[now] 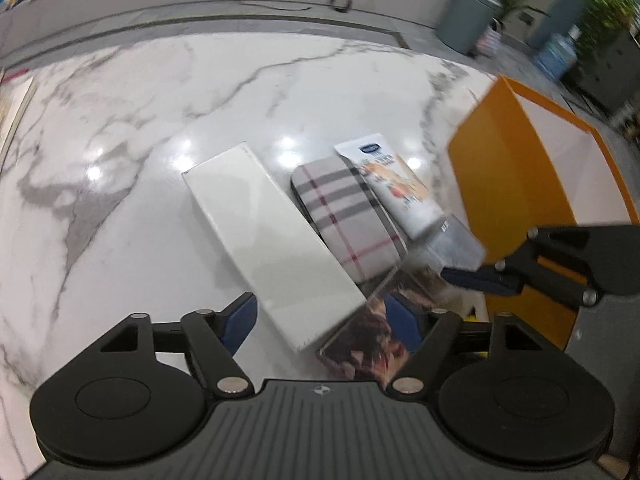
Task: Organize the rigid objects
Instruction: 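Move both tools back toward the remaining items on the table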
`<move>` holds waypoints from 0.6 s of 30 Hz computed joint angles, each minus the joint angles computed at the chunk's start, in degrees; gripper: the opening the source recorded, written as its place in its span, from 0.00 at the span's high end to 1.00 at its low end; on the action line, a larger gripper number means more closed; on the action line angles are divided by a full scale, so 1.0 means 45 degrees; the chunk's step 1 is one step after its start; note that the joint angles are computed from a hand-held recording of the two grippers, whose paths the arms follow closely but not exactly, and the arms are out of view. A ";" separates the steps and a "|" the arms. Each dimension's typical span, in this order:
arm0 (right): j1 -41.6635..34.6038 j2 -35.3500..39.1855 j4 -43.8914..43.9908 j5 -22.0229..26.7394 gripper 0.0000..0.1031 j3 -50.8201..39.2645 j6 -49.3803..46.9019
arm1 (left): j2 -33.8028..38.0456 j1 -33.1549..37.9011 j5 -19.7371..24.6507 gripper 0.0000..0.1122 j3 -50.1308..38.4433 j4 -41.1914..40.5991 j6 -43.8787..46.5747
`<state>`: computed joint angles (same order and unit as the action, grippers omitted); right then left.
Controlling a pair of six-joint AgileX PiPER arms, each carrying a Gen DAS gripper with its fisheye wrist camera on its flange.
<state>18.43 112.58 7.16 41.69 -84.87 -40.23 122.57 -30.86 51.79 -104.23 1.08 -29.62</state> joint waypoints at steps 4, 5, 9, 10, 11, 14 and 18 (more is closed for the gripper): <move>0.0027 0.0570 0.0038 0.0482 0.65 -0.0720 0.0573 | 0.0724 0.0076 0.0355 0.22 -0.0885 0.0175 -0.0655; 0.0049 0.0706 -0.0028 0.0607 0.66 -0.0853 0.0766 | 0.0877 0.0091 0.0456 0.22 -0.1053 0.0193 -0.0787; -0.0053 0.1175 0.0105 0.1397 0.65 -0.1680 0.1405 | 0.1372 0.0084 0.0845 0.20 -0.1672 0.0502 -0.1300; -0.0090 0.1329 0.0177 0.1646 0.63 -0.1951 0.1672 | 0.1478 0.0102 0.0958 0.20 -0.1794 0.0505 -0.1307; -0.0123 0.1486 0.0252 0.1909 0.63 -0.2243 0.1969 | 0.1606 0.0125 0.1149 0.20 -0.1966 0.0462 -0.1247; -0.0211 0.1986 0.0479 0.2647 0.60 -0.3111 0.2779 | 0.1521 0.0302 0.1024 0.22 -0.1649 -0.0121 -0.0915; -0.0168 0.2112 0.0787 0.2785 0.58 -0.3281 0.3048 | 0.1034 0.0376 0.0948 0.31 -0.1026 -0.0337 -0.0335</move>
<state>17.67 122.08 10.69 54.22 -99.64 -26.52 127.22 -29.17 56.05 -108.84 -0.43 -31.13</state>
